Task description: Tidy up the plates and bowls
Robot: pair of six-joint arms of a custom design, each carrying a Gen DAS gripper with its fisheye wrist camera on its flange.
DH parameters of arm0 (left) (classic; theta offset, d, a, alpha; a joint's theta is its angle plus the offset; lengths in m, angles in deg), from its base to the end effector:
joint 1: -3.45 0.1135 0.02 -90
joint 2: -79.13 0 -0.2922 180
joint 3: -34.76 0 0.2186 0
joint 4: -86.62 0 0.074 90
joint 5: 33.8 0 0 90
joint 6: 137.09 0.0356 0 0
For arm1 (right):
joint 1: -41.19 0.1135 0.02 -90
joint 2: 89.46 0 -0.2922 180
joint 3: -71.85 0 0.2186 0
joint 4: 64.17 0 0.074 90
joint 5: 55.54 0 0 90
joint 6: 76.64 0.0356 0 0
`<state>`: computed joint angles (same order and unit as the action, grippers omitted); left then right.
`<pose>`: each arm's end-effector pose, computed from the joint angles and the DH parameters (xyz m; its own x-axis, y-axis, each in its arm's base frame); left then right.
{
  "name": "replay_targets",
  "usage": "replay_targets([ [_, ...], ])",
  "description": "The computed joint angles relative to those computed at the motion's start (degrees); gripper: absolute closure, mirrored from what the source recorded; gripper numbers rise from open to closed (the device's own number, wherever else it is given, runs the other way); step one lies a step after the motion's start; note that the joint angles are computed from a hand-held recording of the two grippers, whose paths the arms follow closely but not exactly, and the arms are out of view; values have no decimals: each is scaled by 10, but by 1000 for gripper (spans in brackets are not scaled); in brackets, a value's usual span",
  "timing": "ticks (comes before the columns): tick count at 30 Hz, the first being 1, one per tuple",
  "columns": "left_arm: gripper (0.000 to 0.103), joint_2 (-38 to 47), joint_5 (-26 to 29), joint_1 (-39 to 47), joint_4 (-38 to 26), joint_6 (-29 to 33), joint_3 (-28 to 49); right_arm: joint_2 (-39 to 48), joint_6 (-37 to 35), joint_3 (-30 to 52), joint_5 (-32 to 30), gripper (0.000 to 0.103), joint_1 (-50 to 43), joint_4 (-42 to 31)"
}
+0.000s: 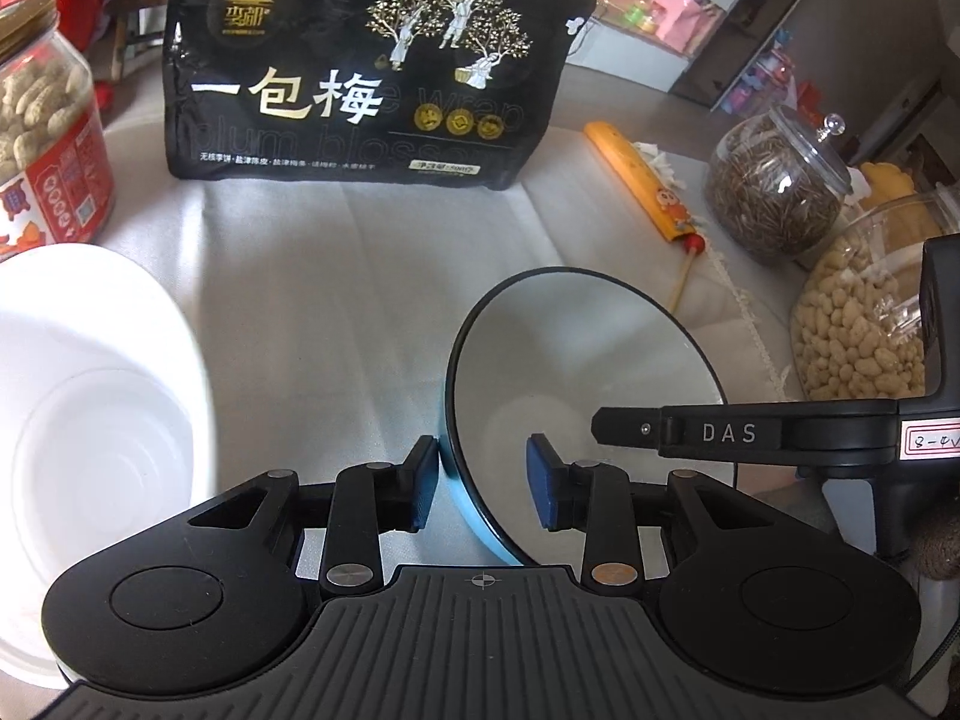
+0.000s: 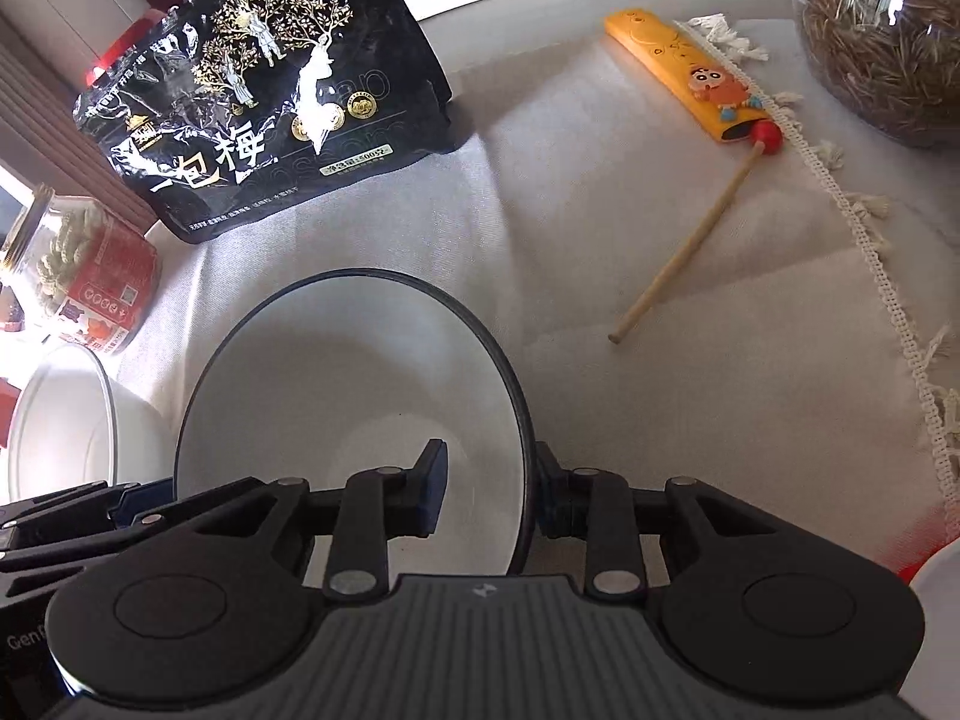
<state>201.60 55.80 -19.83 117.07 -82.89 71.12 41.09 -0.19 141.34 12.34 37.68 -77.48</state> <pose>0.2330 -0.1000 0.0514 -0.8442 -0.2735 -0.4609 -0.1261 0.9372 -0.3253 0.3447 -0.0077 0.0412 -0.9240 -0.1608 -0.3469 -0.2685 0.9188 0.2894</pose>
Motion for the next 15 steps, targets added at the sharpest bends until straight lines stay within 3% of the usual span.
replay_targets([
  [7, 68, 5, -28, -14, -5, 11, 7, 9, 11, -1, -5, 74, 2, 16],
  [15, 67, 46, 3, 6, 14, 12, 26, 24, 19, 4, -3, 71, 9, 21],
])
